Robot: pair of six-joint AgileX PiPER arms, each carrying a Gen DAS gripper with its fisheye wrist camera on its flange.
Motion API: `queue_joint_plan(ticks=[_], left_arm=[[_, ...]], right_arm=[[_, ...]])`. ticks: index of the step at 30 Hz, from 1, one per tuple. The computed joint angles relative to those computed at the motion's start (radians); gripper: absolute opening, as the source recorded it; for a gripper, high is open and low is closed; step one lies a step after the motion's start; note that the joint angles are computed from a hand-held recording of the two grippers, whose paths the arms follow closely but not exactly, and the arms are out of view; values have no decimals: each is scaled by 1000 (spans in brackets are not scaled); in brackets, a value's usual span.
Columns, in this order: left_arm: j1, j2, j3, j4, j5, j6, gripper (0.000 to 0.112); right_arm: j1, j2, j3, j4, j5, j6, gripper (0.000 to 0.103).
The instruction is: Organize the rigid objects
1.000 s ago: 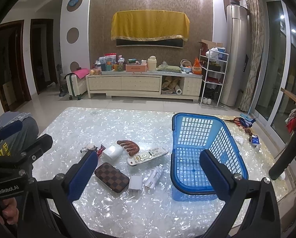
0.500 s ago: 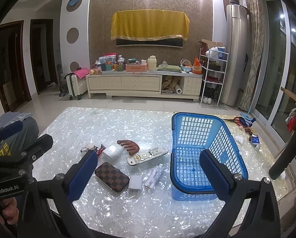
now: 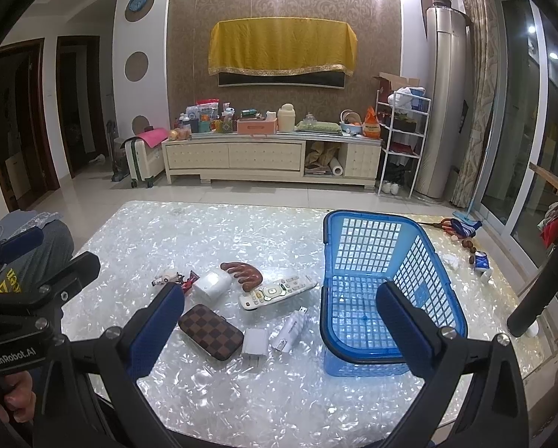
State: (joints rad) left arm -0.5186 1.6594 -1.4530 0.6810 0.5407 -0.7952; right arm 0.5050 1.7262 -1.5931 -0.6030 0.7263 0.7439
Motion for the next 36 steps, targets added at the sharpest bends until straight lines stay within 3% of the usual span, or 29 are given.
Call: queue_joint_plan(ticks=[22,29,36], left_arm=[[8,40,-39,-76,-10,72,103],[8,112,-100,-73,3,88,103],[33,216,-221,-238,66,277,103]], right_arm=[[-52,25,-66,90,29,-107,103],[-112,55,-119,132,89,-215,103],[-202,137,-236,157,202,-349,103]])
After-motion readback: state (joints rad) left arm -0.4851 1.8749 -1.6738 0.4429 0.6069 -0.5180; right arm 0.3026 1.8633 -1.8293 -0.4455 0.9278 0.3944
